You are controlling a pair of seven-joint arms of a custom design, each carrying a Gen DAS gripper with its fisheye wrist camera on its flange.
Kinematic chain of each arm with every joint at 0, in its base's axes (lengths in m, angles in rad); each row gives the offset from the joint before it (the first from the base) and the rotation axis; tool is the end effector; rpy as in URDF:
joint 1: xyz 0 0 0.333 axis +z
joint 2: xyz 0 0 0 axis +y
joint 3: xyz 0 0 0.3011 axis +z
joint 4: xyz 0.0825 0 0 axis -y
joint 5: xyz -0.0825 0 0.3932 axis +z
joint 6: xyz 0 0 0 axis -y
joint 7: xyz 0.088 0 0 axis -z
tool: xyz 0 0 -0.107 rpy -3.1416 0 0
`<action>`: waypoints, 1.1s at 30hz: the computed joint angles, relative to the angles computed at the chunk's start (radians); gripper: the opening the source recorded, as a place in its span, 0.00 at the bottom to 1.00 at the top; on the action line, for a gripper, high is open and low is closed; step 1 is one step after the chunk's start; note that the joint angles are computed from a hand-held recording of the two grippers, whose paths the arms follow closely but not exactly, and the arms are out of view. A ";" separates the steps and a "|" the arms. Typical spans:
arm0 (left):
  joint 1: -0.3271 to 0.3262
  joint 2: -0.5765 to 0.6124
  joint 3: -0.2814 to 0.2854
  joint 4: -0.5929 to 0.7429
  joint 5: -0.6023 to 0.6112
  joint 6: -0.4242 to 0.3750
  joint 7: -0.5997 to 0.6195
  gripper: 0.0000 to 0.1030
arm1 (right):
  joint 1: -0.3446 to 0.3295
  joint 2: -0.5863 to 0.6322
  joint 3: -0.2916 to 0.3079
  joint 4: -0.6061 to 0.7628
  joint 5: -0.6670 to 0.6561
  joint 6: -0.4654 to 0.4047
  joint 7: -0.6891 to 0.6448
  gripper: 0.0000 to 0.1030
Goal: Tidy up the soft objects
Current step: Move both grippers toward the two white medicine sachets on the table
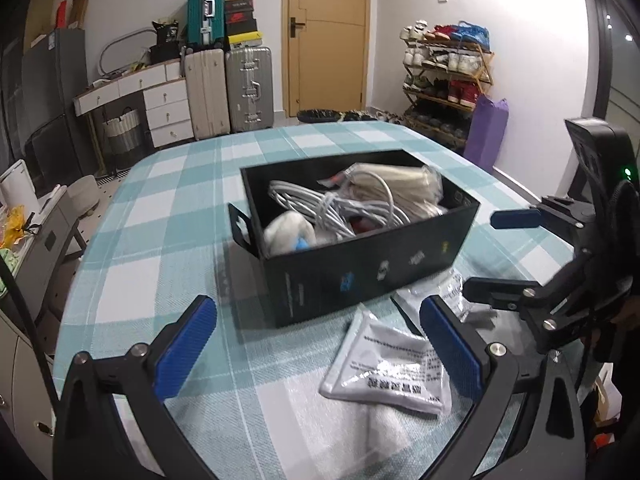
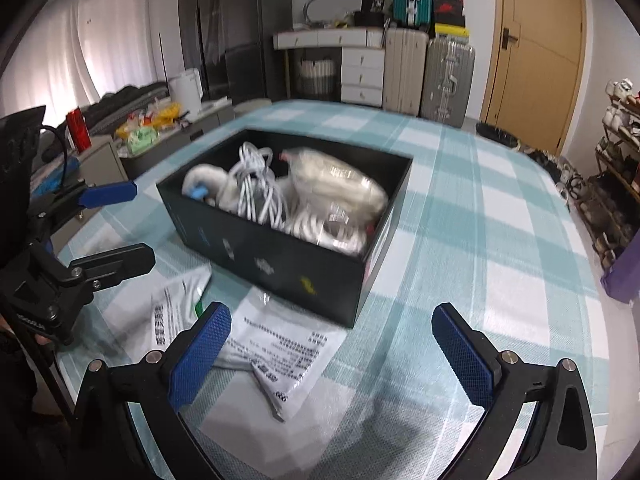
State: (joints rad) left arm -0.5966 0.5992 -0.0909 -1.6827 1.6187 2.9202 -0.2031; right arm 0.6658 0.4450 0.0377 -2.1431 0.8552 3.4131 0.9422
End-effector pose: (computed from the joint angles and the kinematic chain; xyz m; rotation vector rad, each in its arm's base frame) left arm 0.4925 -0.4758 0.2626 -1.3894 2.0753 -0.9987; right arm 0.5026 0.3130 0.2484 -2.0533 1.3509 -0.5253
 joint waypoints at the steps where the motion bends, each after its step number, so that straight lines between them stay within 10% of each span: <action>1: 0.001 0.002 -0.002 0.001 -0.005 0.005 0.012 0.99 | 0.024 0.005 -0.023 0.007 0.013 -0.013 -0.004 0.99; 8: 0.014 0.031 -0.033 0.003 -0.202 0.023 0.272 0.99 | 0.160 0.030 -0.167 0.027 0.010 -0.083 0.038 0.99; 20: 0.000 0.074 -0.054 0.004 -0.538 0.034 0.638 0.99 | 0.210 0.026 -0.231 0.008 -0.089 -0.102 0.143 0.99; 33: -0.013 0.070 -0.032 -0.019 -0.725 0.005 0.722 0.99 | 0.212 0.038 -0.251 0.022 -0.174 -0.153 0.258 0.99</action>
State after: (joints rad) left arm -0.6098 0.6694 -0.1230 -1.7018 0.8935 2.9252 0.5189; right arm 0.8780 0.4832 -0.2128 -2.1216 0.6807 3.2599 1.2004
